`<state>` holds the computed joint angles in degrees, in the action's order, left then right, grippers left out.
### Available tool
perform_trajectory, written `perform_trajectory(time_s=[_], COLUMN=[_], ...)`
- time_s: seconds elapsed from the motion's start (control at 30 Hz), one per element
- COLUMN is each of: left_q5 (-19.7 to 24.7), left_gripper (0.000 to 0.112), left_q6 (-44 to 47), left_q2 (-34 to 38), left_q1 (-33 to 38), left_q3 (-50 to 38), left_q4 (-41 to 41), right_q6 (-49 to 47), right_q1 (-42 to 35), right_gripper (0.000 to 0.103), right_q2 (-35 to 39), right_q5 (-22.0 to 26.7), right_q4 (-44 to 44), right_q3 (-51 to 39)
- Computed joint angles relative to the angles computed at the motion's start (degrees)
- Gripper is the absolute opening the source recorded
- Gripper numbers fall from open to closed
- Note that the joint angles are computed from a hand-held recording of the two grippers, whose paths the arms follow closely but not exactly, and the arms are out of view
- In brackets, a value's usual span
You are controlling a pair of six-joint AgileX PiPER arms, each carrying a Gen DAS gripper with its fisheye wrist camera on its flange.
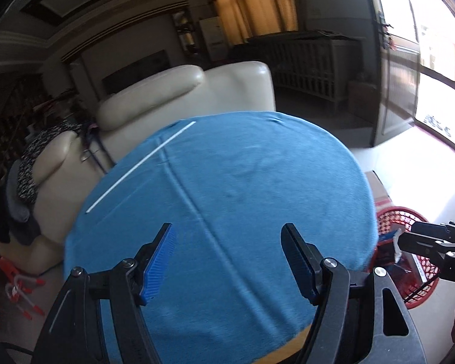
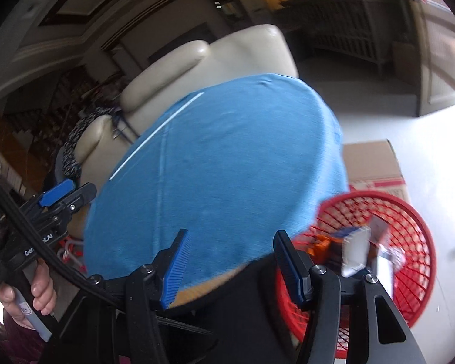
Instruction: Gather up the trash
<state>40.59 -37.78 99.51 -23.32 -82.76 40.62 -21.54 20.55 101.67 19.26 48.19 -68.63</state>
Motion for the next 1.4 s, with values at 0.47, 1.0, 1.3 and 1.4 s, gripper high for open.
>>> perform_trajectory(time_s=[0.47, 1.0, 1.3, 1.4], left_q5=[1.59, -4.68, -6.59, -6.66], left_gripper=[0.073, 0.083, 0.083, 0.083], left_q6=[-12.75, -10.23, -9.17, -8.88], left_q2=[-12.00, -23.04, -24.63, -24.82], left_q1=[10.18, 23.98, 27.24, 27.38], left_q3=[11.11, 20.31, 21.77, 21.93], left_q4=[9.67, 5.71, 5.21, 5.08], right_q6=[41.12, 66.93, 70.29, 69.41], right_q1=[18.09, 27.82, 30.34, 30.24], right_gripper=[0.066, 0.069, 0.069, 0.069], right_q2=[8.90, 17.81, 19.48, 19.86], right_q5=[5.43, 16.62, 18.57, 18.82], right_q4=[-49.69, -75.76, -79.56, -78.57], right_q3=[-27.60, -45.61, -48.13, -48.42])
